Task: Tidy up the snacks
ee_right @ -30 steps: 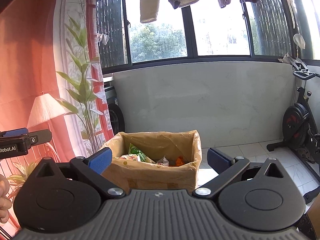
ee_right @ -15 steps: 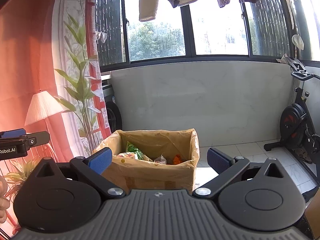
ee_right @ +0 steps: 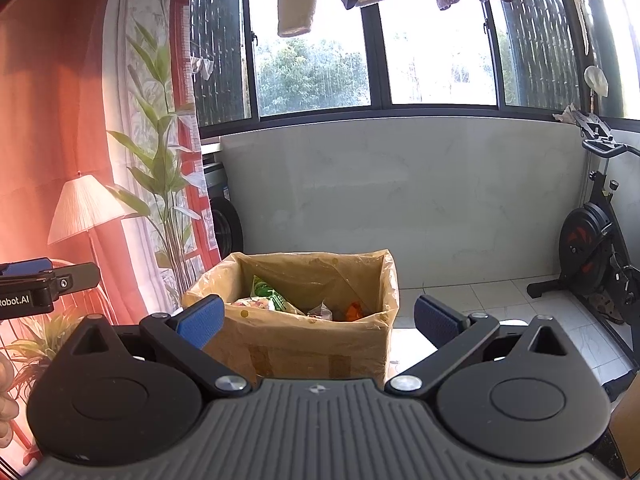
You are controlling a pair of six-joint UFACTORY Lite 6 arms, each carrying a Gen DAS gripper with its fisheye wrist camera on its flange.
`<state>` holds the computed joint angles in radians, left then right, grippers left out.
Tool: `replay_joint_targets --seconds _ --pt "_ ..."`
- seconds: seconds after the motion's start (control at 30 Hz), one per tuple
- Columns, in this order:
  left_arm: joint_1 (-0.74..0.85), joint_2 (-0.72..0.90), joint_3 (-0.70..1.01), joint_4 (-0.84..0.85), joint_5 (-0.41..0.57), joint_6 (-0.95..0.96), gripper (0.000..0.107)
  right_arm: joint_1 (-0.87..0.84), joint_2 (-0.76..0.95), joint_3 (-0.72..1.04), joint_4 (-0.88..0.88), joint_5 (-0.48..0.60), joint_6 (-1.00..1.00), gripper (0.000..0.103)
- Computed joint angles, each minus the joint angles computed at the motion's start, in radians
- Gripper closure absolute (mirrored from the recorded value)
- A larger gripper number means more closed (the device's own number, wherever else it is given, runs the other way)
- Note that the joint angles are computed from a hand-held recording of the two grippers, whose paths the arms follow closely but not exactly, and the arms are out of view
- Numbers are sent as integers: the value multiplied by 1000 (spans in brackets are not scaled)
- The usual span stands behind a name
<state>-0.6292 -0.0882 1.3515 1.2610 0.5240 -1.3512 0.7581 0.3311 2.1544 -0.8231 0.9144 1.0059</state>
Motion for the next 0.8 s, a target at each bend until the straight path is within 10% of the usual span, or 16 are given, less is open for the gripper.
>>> replay_joint_targets --seconds 0.8 --pt "-5 -7 -14 4 5 -12 12 -2 -19 -43 -6 -16 8 0"
